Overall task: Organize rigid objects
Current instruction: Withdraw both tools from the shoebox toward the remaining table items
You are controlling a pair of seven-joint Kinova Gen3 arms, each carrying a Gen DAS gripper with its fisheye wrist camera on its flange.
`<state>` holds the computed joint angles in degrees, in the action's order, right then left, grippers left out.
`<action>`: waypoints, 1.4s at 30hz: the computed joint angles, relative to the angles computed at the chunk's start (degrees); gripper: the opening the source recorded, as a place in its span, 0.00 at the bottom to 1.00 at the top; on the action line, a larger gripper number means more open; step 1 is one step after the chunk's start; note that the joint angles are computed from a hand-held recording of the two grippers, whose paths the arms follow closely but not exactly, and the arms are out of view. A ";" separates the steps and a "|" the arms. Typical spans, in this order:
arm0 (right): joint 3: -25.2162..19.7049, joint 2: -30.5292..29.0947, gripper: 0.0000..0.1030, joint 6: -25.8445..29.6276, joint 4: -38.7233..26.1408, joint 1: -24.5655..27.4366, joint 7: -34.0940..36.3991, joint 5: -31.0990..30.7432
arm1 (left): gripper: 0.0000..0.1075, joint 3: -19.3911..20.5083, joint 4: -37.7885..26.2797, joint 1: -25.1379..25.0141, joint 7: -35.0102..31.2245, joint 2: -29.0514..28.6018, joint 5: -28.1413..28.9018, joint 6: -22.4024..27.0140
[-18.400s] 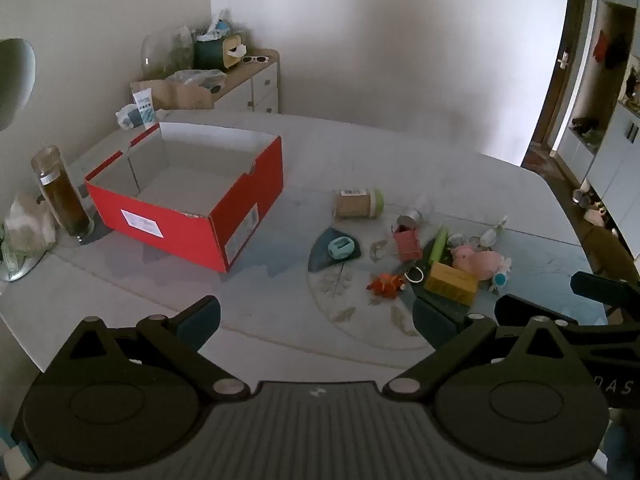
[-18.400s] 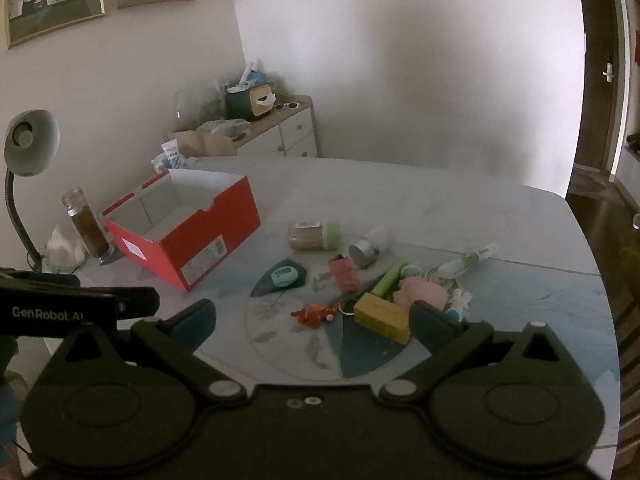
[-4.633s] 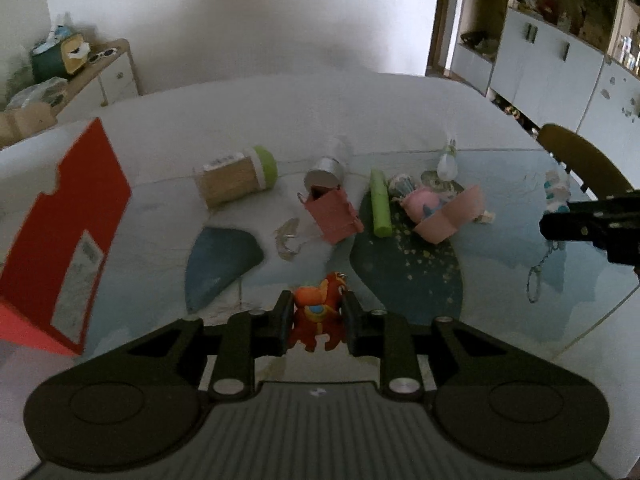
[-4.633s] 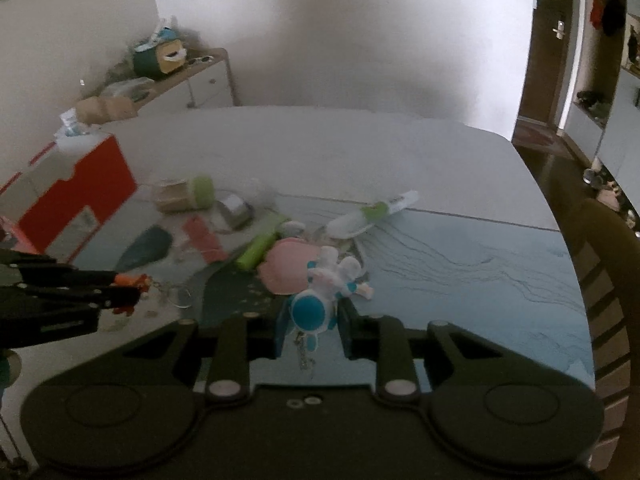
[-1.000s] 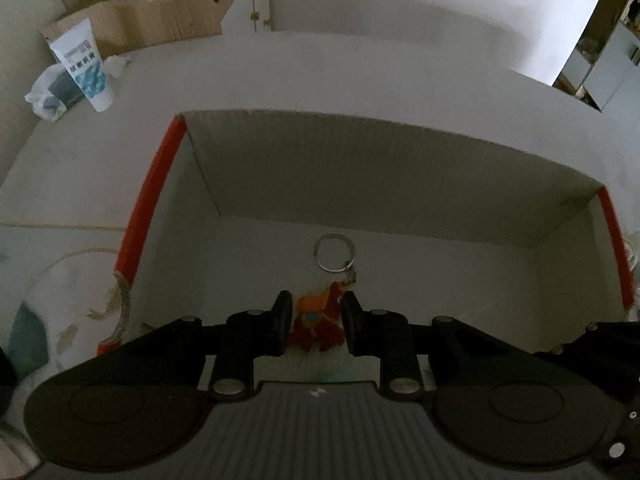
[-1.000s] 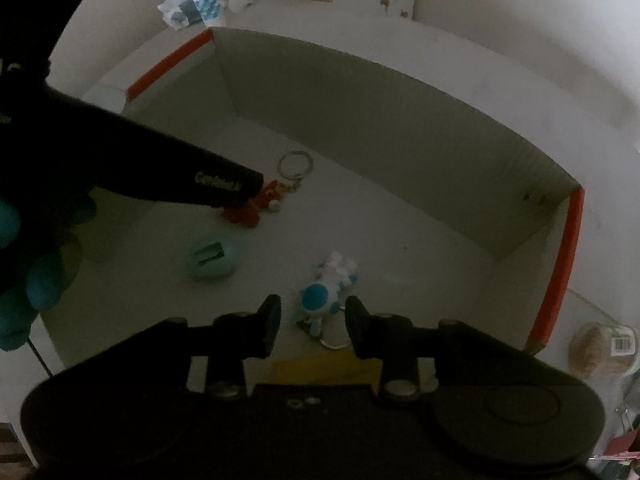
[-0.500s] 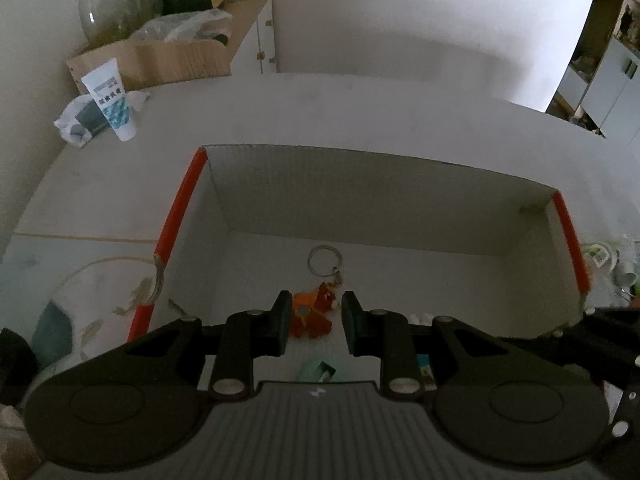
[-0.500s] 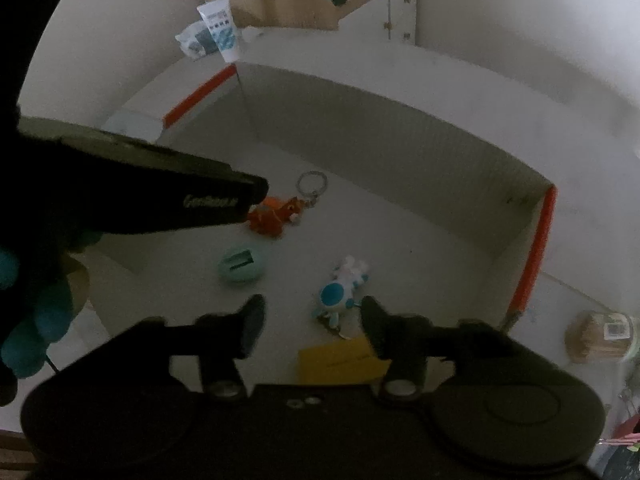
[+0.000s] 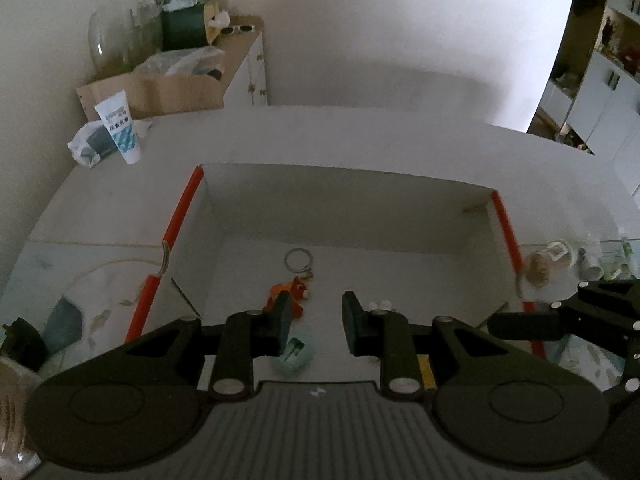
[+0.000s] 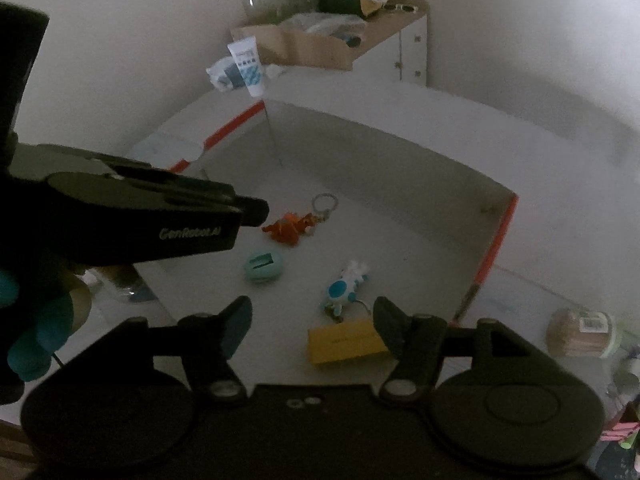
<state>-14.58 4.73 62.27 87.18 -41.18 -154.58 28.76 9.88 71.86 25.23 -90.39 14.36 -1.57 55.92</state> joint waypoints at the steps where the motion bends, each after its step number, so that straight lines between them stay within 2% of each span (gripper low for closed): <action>1: -0.14 -0.69 0.67 -0.14 0.60 -0.24 -0.65 0.50 | 0.29 0.05 0.68 0.10 0.17 -0.68 0.11 -0.54; 2: -0.35 -1.38 0.68 -0.37 1.26 -0.37 -1.31 1.12 | 0.38 0.14 1.24 0.08 0.27 -1.29 0.34 -0.95; 3: -0.66 -2.11 0.70 -0.55 1.93 -0.42 -1.87 1.60 | 0.55 0.26 1.83 0.04 0.44 -1.95 0.69 -1.44; 4: -1.02 -2.95 0.71 -0.72 2.65 -0.36 -2.32 1.88 | 0.64 0.41 2.82 -0.05 0.49 -2.88 1.09 -2.45; 6: -1.91 -4.57 0.72 -1.22 4.08 -0.01 -3.24 2.51 | 0.65 0.68 4.67 0.40 1.10 -4.71 0.52 -4.33; 11: -5.13 -9.05 0.78 -1.65 7.60 1.32 -5.70 4.45 | 0.65 1.76 6.28 1.49 3.41 -7.18 -0.44 -4.99; 20: -11.53 -18.81 0.88 -2.27 13.81 6.49 -7.03 4.29 | 0.69 4.26 9.50 5.29 12.41 -10.72 -5.94 -7.18; 24: -12.14 -24.24 0.96 -4.13 16.62 8.89 -7.22 1.48 | 0.69 5.64 10.97 6.84 16.55 -11.93 -7.74 -8.14; 28: -12.11 -29.32 0.98 -4.77 18.83 10.71 -5.45 -1.43 | 0.73 7.16 12.37 8.57 21.38 -12.75 -10.09 -9.33; 32: -13.99 -33.57 1.00 -3.56 20.51 12.93 -3.26 -3.18 | 0.76 8.73 13.27 10.45 25.87 -13.30 -12.79 -10.03; 39: -15.43 -41.85 1.00 -0.44 23.42 16.82 0.38 -8.20 | 0.76 11.78 15.33 15.93 36.49 -12.92 -23.75 -11.47; 42: -15.31 -45.35 1.00 1.46 24.40 18.59 2.04 -10.75 | 0.76 12.20 15.37 17.93 38.78 -12.08 -25.21 -11.79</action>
<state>-29.88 -40.61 63.73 111.58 -22.60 -152.53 18.01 22.08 87.23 43.16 -51.61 2.28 -26.77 44.13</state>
